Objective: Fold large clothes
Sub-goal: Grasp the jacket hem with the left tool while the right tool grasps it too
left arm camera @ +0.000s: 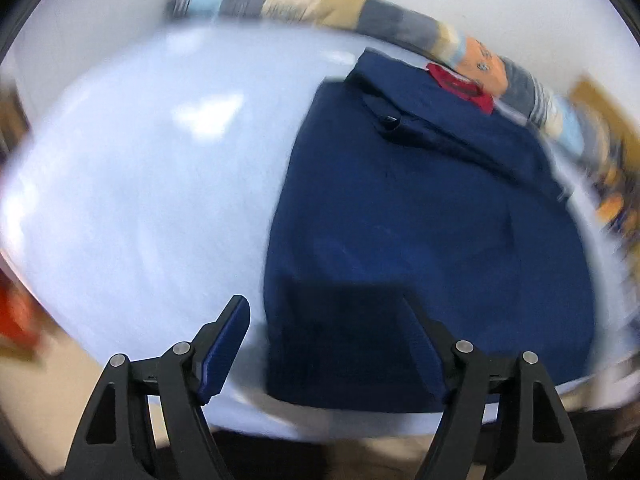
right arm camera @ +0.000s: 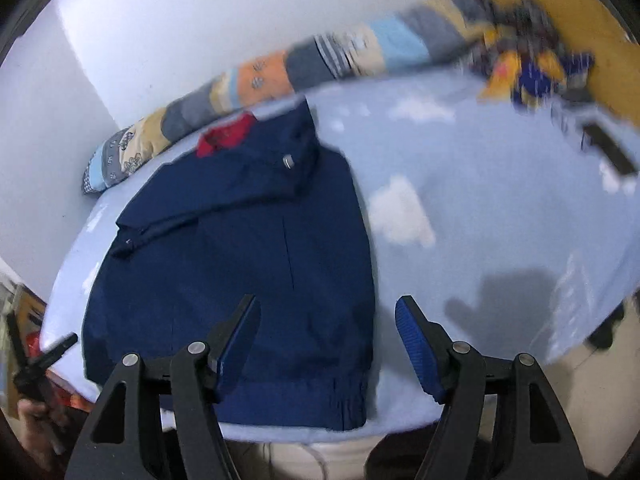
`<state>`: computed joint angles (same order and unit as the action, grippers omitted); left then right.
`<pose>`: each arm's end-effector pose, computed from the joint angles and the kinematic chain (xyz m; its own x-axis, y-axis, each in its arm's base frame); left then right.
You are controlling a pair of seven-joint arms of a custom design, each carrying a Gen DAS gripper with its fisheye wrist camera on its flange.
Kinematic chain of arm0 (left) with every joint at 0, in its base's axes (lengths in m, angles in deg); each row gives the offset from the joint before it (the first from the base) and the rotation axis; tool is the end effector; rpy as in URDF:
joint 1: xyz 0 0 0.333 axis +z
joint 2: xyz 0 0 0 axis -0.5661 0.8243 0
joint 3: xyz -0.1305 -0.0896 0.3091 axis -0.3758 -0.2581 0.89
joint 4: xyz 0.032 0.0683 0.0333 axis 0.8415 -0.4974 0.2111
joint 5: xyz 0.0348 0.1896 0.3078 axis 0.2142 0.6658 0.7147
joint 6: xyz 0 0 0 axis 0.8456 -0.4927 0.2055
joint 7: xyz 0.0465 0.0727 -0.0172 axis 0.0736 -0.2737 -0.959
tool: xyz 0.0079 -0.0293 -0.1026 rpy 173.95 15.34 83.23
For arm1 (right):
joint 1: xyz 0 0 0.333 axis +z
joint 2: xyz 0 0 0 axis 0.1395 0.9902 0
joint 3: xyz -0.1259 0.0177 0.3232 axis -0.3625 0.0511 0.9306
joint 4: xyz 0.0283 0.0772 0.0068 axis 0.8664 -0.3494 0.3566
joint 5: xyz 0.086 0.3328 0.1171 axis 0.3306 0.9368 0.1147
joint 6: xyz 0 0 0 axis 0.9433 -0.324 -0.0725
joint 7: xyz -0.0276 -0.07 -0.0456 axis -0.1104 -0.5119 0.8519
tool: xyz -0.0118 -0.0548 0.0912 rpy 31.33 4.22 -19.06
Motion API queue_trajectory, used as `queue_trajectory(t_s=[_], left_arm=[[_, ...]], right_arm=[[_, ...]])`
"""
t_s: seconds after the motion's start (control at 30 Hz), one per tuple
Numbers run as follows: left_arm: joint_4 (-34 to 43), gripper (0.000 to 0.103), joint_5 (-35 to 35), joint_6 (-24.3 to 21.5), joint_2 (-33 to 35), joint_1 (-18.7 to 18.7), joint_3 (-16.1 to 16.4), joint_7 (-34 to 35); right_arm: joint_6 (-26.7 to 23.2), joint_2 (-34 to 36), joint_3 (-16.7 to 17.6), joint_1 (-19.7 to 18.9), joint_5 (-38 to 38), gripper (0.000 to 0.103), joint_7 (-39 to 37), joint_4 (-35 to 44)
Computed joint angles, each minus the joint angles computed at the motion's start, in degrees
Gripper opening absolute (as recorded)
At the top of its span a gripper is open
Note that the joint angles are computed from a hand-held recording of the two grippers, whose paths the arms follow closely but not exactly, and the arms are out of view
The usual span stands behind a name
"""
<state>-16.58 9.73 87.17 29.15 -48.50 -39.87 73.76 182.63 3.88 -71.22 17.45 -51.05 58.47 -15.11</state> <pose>0.5194 -0.2430 0.7426 0.1603 -0.9601 0.2290 -0.8194 -0.2588 -0.5114 0.4387 0.1058 0.7596 -0.5523 -0.8179 -0.1615 -0.5709 0.5122 -0.6417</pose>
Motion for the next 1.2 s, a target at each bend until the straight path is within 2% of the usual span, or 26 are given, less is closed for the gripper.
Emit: queue_trajectory(t_s=[0.03, 0.07, 0.1, 0.13, 0.17, 0.2, 0.23, 0.27, 0.3, 0.37, 0.4, 0.43, 0.5, 0.53, 0.57, 0.6, 0.7, 0.73, 0.77, 0.8, 0.9, 0.97, 1.1, 1.13, 1.17, 1.2], left_arm=[[-1.3, 0.077, -1.9, 1.1, -1.3, 0.4, 0.8, 1.0], [-1.2, 0.075, 0.2, -1.0, -1.9, 0.5, 1.1, -0.9], [0.0, 0.075, 2.5, -4.5, -1.4, 0.7, 0.8, -4.3], [-0.1, 0.075, 0.7, -4.9, -1.6, 1.3, 0.9, -4.4], [-2.0, 0.075, -3.2, -3.5, -2.7, 2.1, 1.3, -2.8], [-3.2, 0.075, -3.4, -3.0, -3.5, 2.6, 1.4, -2.7], [-4.2, 0.075, -2.4, -3.0, -4.1, 2.9, 1.2, -2.9], [-5.4, 0.075, -2.6, -3.0, -4.7, 3.3, 1.2, -2.4], [-6.0, 0.075, -4.6, -3.0, -4.8, 3.8, 1.5, -1.0], [-8.5, 0.07, -9.7, -2.1, -5.7, 4.4, 1.8, 1.4], [-8.9, 0.069, -10.1, -2.0, -5.9, 4.7, 1.8, 2.3], [-9.4, 0.067, -9.1, -1.9, -6.2, 4.8, 1.4, 2.5], [-12.1, 0.064, -7.8, -0.5, -7.5, 5.1, 1.0, 3.4], [-12.9, 0.06, -7.3, -0.3, -7.9, 5.2, 0.8, 3.5], [-14.4, 0.046, -7.2, 0.6, -8.8, 5.2, 0.5, 3.8], [-15.7, 0.037, -7.8, 2.5, -9.6, 5.0, 0.3, 4.9], [-18.9, 0.029, -6.8, 4.9, -11.9, 5.1, -0.4, 6.9], [-20.2, 0.029, -6.9, 5.3, -12.7, 5.3, -0.4, 7.2], [-20.2, 0.029, -7.1, 5.0, -12.7, 5.7, -0.3, 7.3], [-18.6, 0.03, -7.2, 4.3, -11.8, 6.0, -0.5, 6.7], [-18.7, 0.046, -7.5, 3.9, -12.1, 6.7, -0.1, 5.9], [-18.6, 0.08, -6.1, 1.7, -11.8, 6.7, -1.0, 4.7], [-23.0, 0.083, -5.1, 3.6, -13.9, 6.2, -1.2, 6.5], [-23.9, 0.072, -5.4, 4.5, -14.3, 6.2, -1.2, 7.0], [-24.6, 0.049, -5.8, 6.0, -14.6, 5.9, -1.5, 7.5], [-25.9, 0.036, -5.6, 7.8, -15.4, 5.6, -1.8, 8.0]], right_arm=[[2.4, -1.4, -0.7, 0.0, 0.6, 0.072, 0.6, -2.6], [2.2, -2.0, -1.0, 0.0, 1.1, 0.072, 1.4, -4.0], [-0.1, -1.5, -0.1, -2.0, 4.3, 0.073, 2.6, -3.6], [0.8, -1.6, -1.2, -2.1, 7.7, 0.073, 3.5, -4.0], [4.9, -2.6, -3.7, -0.1, 9.8, 0.072, 4.1, -5.8], [8.4, -3.4, -5.3, 1.3, 10.1, 0.072, 4.2, -7.6], [8.7, -3.6, -4.8, 0.9, 8.7, 0.073, 4.3, -8.4], [5.9, -2.9, -2.7, -1.6, 8.4, 0.075, 4.2, -7.8], [5.1, -2.7, -2.6, -2.4, 10.2, 0.075, 4.4, -8.1], [10.2, -3.9, -6.0, -0.5, 15.8, 0.073, 4.1, -11.4], [9.8, -4.0, -5.6, -1.1, 16.0, 0.073, 3.9, -11.7], [7.1, -3.5, -4.9, -1.8, 15.0, 0.075, 4.2, -11.0], [6.4, -3.6, -5.6, -1.6, 16.9, 0.075, 3.5, -12.1], [6.7, -3.7, -5.8, -1.5, 17.9, 0.075, 3.2, -12.5], [7.0, -3.8, -6.0, -1.4, 18.6, 0.075, 2.7, -13.0], [6.8, -3.7, -5.9, -1.4, 18.8, 0.075, 2.2, -13.1], [6.3, -2.7, -5.6, -1.2, 18.9, 0.074, 0.5, -12.3], [7.4, -2.6, -5.8, -0.8, 19.6, 0.067, -0.5, -12.5], [8.6, -2.2, -6.1, -0.2, 20.8, 0.042, -2.1, -12.5], [10.1, -1.9, -6.6, 0.6, 22.4, 0.033, -4.4, -12.6], [9.4, -1.3, -5.8, 0.2, 21.8, 0.031, -6.2, -11.5], [8.3, -1.2, -5.6, -0.3, 21.5, 0.035, -5.6, -11.3], [5.3, 0.0, -5.3, -0.5, 20.9, 0.036, -6.2, -9.6], [5.0, 0.9, -5.0, -0.5, 20.4, 0.04, -6.4, -8.8], [5.1, 1.4, -4.9, -0.3, 20.2, 0.041, -6.9, -8.4], [5.9, 1.6, -5.1, 0.0, 20.6, 0.04, -8.2, -8.5]])
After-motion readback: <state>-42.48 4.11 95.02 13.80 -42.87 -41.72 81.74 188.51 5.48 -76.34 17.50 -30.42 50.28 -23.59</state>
